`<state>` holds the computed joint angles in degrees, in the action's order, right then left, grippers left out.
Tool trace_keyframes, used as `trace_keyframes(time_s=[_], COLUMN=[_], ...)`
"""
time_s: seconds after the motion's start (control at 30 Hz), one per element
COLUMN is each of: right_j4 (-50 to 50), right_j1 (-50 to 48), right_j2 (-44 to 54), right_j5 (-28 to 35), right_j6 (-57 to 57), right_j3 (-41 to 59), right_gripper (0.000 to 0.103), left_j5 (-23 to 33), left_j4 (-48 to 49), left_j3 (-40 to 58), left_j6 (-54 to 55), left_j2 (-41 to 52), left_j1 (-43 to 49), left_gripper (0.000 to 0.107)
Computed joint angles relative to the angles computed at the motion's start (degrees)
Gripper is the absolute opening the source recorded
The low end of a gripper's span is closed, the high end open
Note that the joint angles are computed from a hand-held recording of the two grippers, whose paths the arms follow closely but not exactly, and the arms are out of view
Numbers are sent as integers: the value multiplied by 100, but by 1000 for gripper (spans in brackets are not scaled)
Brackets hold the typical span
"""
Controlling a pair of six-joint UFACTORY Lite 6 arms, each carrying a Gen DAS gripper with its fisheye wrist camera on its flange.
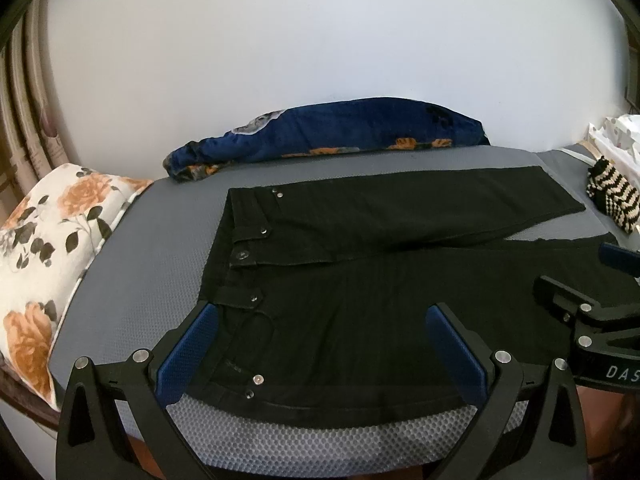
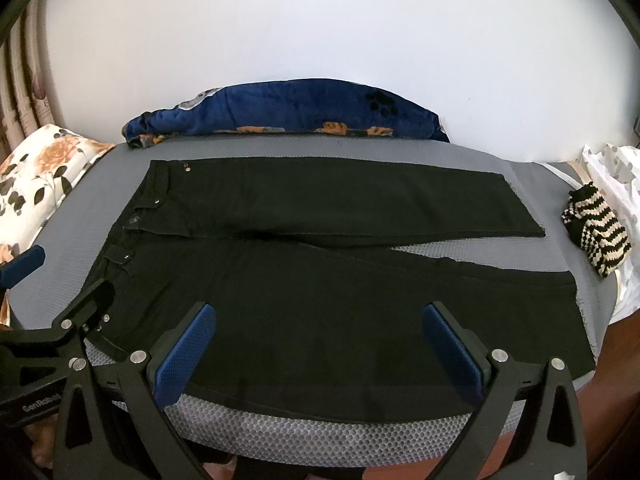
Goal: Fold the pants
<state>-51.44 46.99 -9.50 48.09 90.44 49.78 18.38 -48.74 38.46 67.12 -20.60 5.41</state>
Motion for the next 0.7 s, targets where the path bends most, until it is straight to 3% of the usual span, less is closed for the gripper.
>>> trace_keyframes(time_s=[0.7], right_j4=[105], right_j1=[-92], right_j2=[208], right_j5=[-155], right_j6=[-99], right_j3=[150], right_gripper=[103], left_j5=[213], left_j4=[77], left_j3=[234], left_j6=[32], left_j2=[203], left_j1=[252], left_gripper=[103])
